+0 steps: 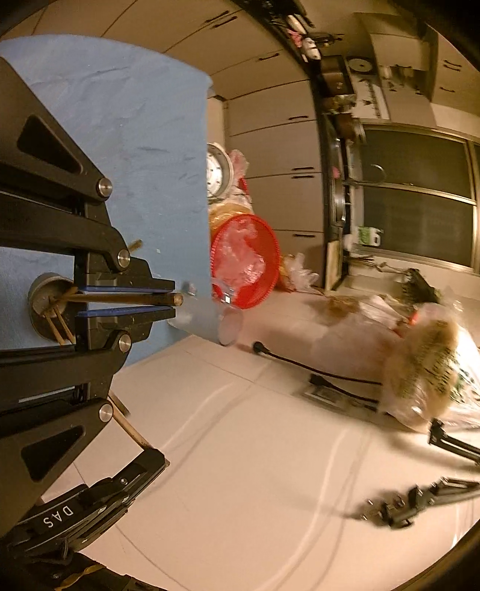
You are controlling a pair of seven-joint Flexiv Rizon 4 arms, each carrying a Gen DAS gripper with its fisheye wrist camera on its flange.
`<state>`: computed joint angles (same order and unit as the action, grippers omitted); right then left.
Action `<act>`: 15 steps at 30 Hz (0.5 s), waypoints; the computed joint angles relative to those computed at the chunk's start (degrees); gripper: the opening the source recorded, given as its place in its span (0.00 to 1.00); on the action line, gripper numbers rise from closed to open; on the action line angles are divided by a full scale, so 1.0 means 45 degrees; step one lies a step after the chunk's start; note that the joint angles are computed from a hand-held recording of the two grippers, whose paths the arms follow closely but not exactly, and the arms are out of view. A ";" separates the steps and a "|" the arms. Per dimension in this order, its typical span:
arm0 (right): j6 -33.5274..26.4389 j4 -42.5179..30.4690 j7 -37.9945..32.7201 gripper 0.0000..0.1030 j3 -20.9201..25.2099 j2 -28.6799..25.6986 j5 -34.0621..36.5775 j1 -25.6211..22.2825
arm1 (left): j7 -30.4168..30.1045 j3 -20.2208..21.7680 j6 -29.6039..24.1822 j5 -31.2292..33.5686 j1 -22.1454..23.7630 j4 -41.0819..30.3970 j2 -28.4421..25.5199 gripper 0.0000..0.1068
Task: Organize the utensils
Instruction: 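Lower both held chopsticks into the black holder and open both tools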
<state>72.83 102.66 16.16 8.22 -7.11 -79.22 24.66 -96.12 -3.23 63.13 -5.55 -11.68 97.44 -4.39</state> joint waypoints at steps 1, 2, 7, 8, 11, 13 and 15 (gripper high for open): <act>0.0103 0.0083 0.0058 0.08 0.0000 -0.0050 0.0063 -0.0027 | 0.0006 0.0010 -0.0011 -0.0025 0.0010 0.0099 -0.0036 0.07; 0.0138 0.0160 0.0126 0.08 0.0004 -0.0065 0.0080 -0.0025 | -0.0019 0.0030 -0.0039 -0.0018 0.0022 0.0182 -0.0067 0.07; 0.0470 0.0533 0.0258 0.09 -0.0010 -0.0178 0.0359 -0.0057 | -0.0062 0.0077 -0.0223 0.0069 0.0065 0.0374 -0.0114 0.07; 0.0453 0.0544 0.0249 0.09 -0.0028 -0.0210 0.0431 -0.0042 | -0.0021 0.0084 -0.0258 0.0080 0.0075 0.0417 -0.0101 0.07; 0.0602 0.0678 -0.0119 0.10 0.0002 -0.0225 0.0991 -0.0028 | 0.0030 0.0107 -0.0335 0.0078 0.0107 0.0532 0.0014 0.07; 0.0337 0.0765 -0.0278 0.11 0.0017 -0.0118 0.1225 0.0050 | 0.0222 0.0100 -0.0415 -0.0114 0.0143 0.0645 0.0134 0.08; 0.0363 0.0866 -0.0196 0.13 0.0014 0.0032 0.1215 0.0043 | 0.0431 0.0109 -0.0399 -0.0373 0.0183 0.0817 0.0293 0.10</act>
